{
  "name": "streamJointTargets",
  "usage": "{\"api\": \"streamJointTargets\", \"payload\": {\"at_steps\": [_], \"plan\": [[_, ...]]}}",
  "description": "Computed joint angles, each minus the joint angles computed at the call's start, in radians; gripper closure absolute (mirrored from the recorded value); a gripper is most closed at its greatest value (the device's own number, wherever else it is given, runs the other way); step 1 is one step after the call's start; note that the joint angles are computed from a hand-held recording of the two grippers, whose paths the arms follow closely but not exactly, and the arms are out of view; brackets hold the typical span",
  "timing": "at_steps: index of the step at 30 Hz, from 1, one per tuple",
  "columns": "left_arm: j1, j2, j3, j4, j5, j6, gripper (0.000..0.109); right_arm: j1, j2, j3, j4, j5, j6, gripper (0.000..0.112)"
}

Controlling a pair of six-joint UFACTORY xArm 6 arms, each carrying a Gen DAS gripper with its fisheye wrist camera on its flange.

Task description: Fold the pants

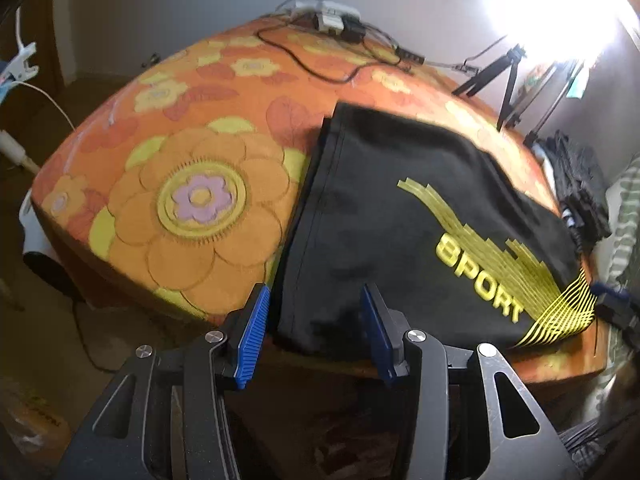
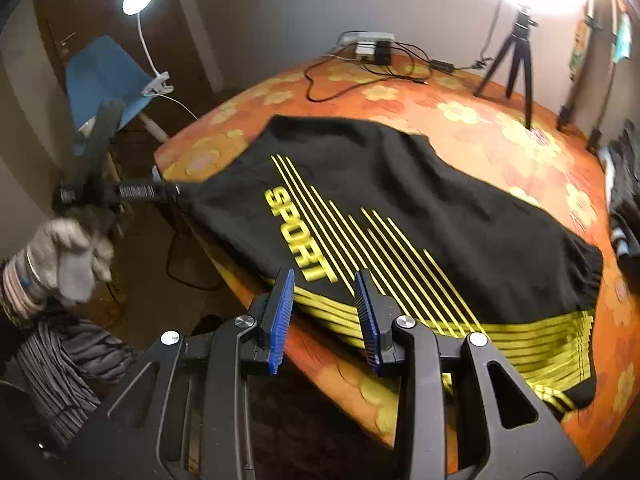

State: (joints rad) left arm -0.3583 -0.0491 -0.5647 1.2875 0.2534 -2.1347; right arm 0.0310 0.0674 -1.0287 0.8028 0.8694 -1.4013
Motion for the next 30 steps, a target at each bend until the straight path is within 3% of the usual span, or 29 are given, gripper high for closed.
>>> {"api": "streamJointTargets", "payload": {"at_steps": [3,6,12,19,26,30], "plan": [[-0.021,0.004,-0.007,-0.053,0.036,0.083,0.062,0.048,0.042,-0.069,-0.014,0.027,0.092,0.078],[-0.008,-0.003,0.000,0.019,0.018,-0.002,0.062,0.106,0.092,-0.144,-0.030,0.052,0.211,0.066],[-0.040,0.011,-0.016,0.029,0.065,-0.019,0.062,0.242,0.209,-0.290,-0.087,0.031,0.433,0.065],[-0.036,0.011,-0.017,0.078,0.061,-0.065,0.065,0.366,0.412,-0.520,-0.235,0.020,0.735,0.065],[-0.003,0.001,0.000,0.164,0.011,-0.131,0.098,0.446,0.597,-0.740,-0.371,0.059,0.959,0.065],[0.029,-0.001,0.000,0.319,-0.044,-0.284,0.102,0.486,0.653,-0.800,-0.497,0.043,1.046,0.065]]}}
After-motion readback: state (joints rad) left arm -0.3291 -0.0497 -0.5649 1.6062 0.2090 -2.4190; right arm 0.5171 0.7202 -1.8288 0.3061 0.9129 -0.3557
